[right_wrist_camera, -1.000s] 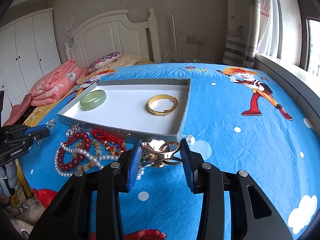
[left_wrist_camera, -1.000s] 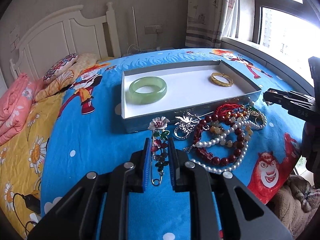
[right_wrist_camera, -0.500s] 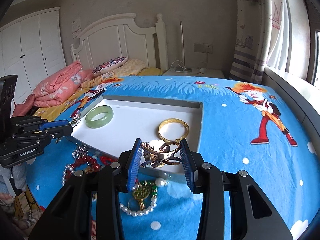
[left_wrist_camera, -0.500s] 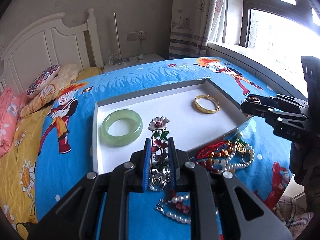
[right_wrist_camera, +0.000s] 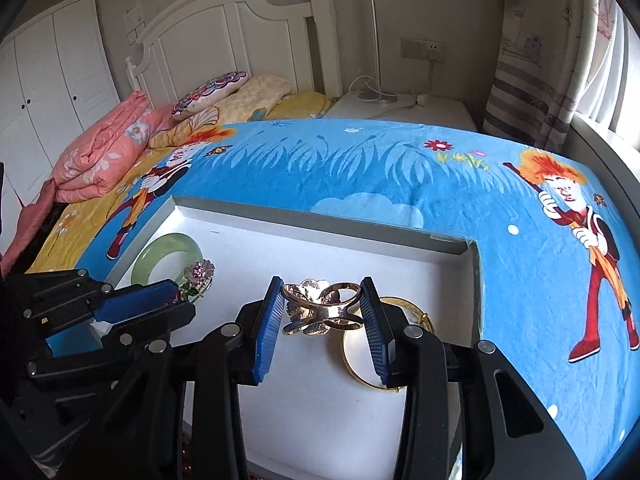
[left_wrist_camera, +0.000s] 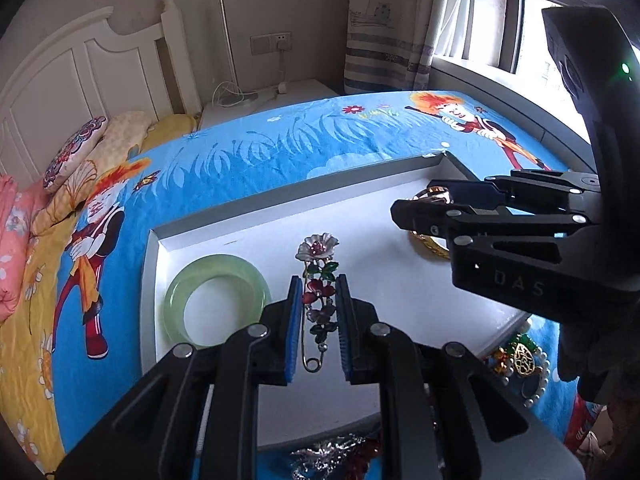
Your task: Organize jewelry
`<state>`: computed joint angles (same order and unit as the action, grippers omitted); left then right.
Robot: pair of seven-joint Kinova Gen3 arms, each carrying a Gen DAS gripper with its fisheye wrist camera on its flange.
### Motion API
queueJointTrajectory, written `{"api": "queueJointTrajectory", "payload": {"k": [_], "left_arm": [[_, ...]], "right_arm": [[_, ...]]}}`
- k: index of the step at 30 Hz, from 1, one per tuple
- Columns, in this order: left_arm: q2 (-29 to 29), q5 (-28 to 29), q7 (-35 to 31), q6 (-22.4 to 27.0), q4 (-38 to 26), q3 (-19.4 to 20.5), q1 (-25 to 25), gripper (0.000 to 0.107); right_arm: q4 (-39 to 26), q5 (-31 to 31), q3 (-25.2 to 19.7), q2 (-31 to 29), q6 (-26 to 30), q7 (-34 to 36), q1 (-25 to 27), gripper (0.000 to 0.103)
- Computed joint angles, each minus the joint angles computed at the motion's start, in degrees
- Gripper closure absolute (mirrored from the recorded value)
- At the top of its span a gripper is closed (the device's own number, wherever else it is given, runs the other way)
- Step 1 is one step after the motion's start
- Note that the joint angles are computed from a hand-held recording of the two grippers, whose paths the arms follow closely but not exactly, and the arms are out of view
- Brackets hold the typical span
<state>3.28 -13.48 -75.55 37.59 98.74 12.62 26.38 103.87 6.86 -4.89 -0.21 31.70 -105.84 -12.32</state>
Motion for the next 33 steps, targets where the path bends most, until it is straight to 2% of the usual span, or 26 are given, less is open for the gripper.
{"api": "queueJointTrajectory", "payload": {"k": [6, 13, 15, 16, 17, 20, 25, 29, 33], "left_arm": [[2.0, -1.0, 1.5, 0.9, -1.1, -0.5, 0.5, 0.091], [2.9, -2.0, 3.3, 0.8, -2.1, -1.6, 0.7, 0.091], [2.7, -1.4, 3.1, 0.7, -2.0, -1.7, 0.4, 0.085], [2.3, -0.3, 2.2, 0.1, -1.6, -1.6, -0.1, 0.077], [1.8, 0.0, 2.2, 0.0, -1.3, -1.7, -0.3, 0.064], [-0.7, -0.8, 3.4, -2.0, 1.0, -1.8, -0.7, 0.048], [-6.9, 6.0, 0.2, -5.8, 6.2, -2.3, -4.9, 0.026], [-12.1, 13.6, -4.5, -7.1, 11.0, -4.5, -7.3, 0.023], [-16.3, 18.1, -8.5, -7.1, 15.2, -5.4, -8.6, 0.023]], "right_arm": [[-3.8, 2.2, 0.2, 3.5, 3.1, -2.1, -1.1, 0.065], [-6.6, -0.3, 0.9, 5.7, 4.7, -1.3, -0.9, 0.061], [-5.5, -1.4, 1.2, 4.8, 2.9, -1.4, -0.4, 0.056], [-5.1, -1.7, 1.2, 4.5, 2.3, -1.4, -0.3, 0.054], [-4.5, -2.3, 1.3, 3.9, 1.7, -1.3, 0.0, 0.054], [-2.5, -5.6, 1.4, 2.0, 0.2, 1.1, 1.3, 0.054], [3.9, -12.6, 2.4, -4.4, -4.2, 8.3, 2.6, 0.054], [10.0, -17.4, 4.6, -10.3, -6.6, 13.6, 1.9, 0.054], [16.6, -17.5, 4.9, -16.2, -8.6, 14.4, 2.2, 0.054]]}}
